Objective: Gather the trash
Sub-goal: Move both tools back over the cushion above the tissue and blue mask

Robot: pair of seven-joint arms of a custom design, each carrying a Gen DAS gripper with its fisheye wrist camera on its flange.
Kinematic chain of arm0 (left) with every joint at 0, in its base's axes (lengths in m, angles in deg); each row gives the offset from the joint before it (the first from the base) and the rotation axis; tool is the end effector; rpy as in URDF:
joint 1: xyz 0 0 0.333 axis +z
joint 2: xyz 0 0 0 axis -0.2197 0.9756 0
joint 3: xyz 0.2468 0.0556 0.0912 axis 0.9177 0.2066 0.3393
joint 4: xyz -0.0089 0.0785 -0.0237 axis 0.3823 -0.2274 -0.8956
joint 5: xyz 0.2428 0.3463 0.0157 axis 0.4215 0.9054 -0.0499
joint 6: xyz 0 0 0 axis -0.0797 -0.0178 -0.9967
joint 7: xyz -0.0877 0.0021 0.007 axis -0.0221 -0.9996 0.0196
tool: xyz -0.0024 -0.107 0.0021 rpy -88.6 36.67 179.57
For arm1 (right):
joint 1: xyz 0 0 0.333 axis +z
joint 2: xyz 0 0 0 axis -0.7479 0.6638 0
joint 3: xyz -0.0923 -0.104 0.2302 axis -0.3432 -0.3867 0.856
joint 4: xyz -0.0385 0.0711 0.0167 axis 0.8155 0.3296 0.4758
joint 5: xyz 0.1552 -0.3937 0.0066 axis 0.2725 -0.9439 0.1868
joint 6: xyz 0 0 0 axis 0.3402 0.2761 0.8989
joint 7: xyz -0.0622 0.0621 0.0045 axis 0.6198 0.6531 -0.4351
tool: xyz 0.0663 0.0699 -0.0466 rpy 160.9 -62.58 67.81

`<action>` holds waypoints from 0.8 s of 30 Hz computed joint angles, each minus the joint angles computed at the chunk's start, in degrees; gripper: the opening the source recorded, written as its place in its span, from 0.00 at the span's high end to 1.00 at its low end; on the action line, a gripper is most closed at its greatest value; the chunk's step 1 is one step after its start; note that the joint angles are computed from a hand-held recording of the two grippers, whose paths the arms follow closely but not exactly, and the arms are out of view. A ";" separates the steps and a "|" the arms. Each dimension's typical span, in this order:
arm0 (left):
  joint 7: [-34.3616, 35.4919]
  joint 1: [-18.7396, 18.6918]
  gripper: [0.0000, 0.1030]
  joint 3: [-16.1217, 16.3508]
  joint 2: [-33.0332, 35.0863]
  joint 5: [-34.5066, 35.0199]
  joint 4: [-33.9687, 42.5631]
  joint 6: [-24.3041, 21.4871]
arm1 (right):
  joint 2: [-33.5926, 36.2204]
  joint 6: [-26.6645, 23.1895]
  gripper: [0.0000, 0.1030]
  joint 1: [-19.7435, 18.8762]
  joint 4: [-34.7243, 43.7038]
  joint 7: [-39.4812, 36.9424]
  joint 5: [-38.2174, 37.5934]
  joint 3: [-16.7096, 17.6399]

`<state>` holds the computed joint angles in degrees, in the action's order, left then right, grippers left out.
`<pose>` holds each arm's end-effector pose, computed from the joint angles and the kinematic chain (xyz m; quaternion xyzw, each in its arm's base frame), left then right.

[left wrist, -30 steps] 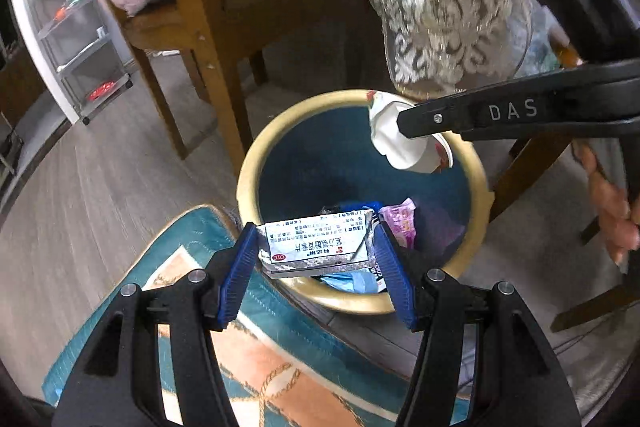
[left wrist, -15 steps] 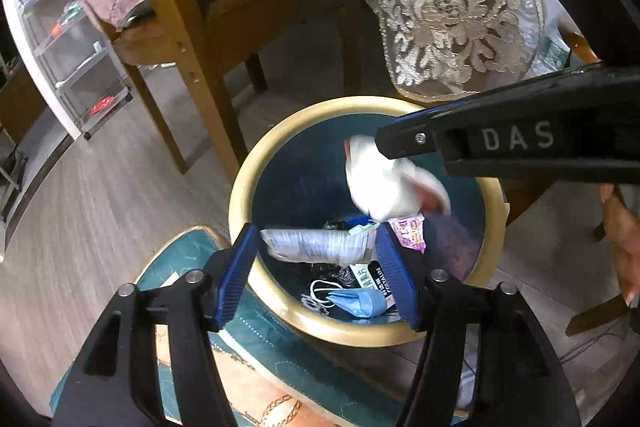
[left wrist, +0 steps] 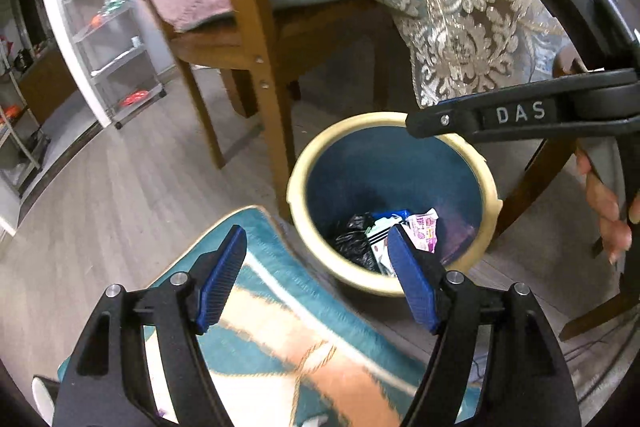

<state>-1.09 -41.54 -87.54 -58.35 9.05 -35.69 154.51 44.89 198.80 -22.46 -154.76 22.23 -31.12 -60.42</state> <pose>0.5115 -0.4575 0.5152 -0.5886 0.7260 -0.2370 0.2651 0.5952 0.3705 0.5214 -0.7714 0.5502 -0.0758 0.3105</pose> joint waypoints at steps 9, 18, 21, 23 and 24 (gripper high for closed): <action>-7.37 2.26 0.22 -3.24 -19.08 -1.54 -16.22 -3.63 | -10.21 7.28 0.22 2.46 -11.01 3.42 -4.01 2.05; -10.61 4.17 0.14 -7.16 -43.05 -8.54 -35.02 -9.28 | -19.11 13.68 0.07 3.87 -21.46 7.66 -12.55 5.94; -12.44 3.96 0.14 -7.56 -48.99 -10.55 -39.75 -9.75 | -21.37 15.67 0.07 3.73 -24.23 8.83 -15.17 7.29; -13.81 3.83 0.14 -7.62 -52.22 -11.67 -42.58 -9.38 | -22.59 16.74 0.06 3.73 -25.76 9.75 -15.91 8.11; -14.09 3.68 0.14 -7.56 -53.68 -12.22 -43.95 -9.43 | -23.22 17.20 0.06 3.78 -26.54 10.15 -16.12 8.54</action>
<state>-15.18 -37.85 -95.09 -112.03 -3.17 -79.64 145.07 21.66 216.00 -18.68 -181.31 32.37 -47.24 -51.88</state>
